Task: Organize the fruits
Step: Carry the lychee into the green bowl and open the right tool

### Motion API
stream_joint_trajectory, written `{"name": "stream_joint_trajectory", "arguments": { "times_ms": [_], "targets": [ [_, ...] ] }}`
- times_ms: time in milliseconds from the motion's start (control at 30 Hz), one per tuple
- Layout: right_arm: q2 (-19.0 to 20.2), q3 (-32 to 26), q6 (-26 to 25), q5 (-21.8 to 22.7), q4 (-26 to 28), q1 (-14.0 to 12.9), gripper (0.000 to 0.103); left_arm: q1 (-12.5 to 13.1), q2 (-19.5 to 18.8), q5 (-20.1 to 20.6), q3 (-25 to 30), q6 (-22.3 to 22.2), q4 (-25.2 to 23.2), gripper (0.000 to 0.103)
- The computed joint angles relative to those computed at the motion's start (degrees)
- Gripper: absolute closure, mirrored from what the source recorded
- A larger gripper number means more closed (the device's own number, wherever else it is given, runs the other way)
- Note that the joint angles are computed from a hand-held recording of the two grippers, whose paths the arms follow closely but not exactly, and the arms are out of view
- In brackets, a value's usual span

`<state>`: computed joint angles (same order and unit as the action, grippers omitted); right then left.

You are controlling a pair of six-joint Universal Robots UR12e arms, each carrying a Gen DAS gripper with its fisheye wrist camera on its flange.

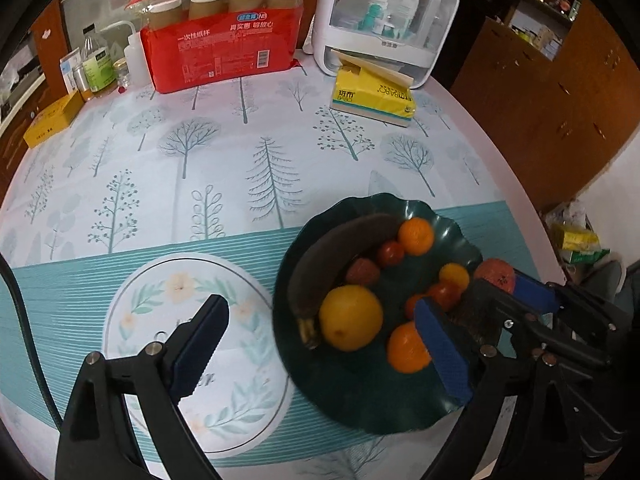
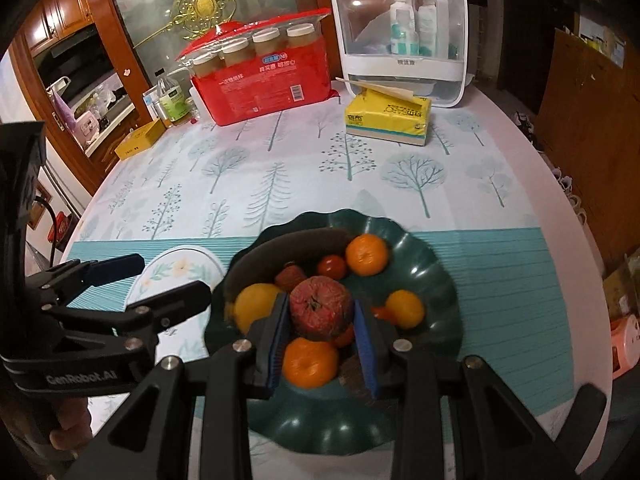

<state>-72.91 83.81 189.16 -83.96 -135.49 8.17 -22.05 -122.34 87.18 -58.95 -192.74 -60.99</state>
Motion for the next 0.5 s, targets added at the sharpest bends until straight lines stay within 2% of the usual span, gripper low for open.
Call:
{"name": "stream_joint_trajectory", "arguments": {
  "times_ms": [233, 500],
  "targets": [
    [1.6, -0.5, -1.0, 2.2, 1.9, -1.5, 0.071, -0.3, -1.5, -0.1, 1.6, -2.0, -1.2, 0.008],
    [3.0, -0.9, -2.4, 2.7, 3.7, -1.6, 0.07, -0.8, -2.1, 1.0, 1.8, -2.4, -2.3, 0.006]
  ]
}}
